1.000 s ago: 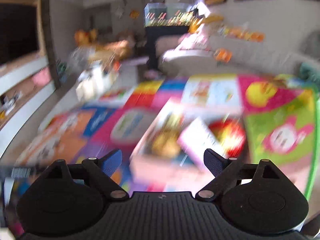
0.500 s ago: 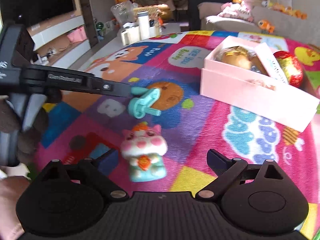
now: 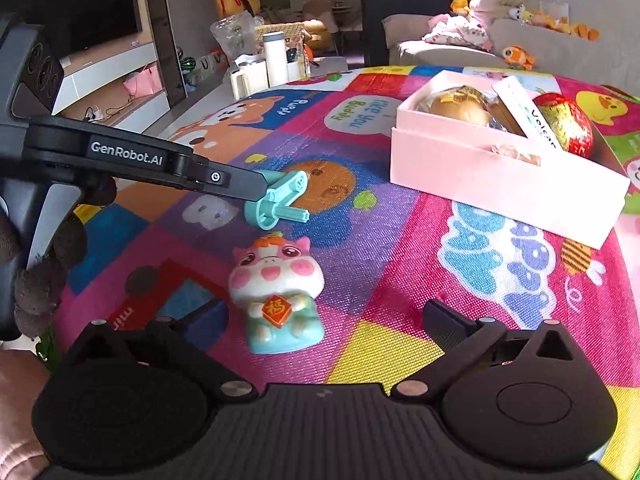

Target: Organize objects

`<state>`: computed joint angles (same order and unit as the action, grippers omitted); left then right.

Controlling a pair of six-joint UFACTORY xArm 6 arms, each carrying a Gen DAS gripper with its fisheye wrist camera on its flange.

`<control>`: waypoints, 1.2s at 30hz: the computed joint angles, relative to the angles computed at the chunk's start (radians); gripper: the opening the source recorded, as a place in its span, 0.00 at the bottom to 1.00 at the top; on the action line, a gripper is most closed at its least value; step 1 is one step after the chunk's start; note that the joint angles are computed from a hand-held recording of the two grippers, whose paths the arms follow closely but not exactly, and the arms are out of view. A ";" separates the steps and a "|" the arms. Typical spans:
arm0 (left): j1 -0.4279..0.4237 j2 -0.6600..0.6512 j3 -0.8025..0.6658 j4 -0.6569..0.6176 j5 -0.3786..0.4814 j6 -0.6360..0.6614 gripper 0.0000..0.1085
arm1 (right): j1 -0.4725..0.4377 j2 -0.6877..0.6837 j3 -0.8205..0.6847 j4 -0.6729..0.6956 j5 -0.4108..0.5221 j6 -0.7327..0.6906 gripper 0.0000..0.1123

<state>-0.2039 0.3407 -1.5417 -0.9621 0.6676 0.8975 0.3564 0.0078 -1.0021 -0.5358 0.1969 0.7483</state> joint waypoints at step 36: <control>-0.025 0.069 -0.052 0.103 -0.084 -0.066 0.42 | 0.032 0.068 -0.092 -0.198 0.013 0.102 0.45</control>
<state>-0.2293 0.4096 -1.5936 -0.8587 0.5840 0.8314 0.3885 0.0760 -1.0939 -0.7336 0.2096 0.8504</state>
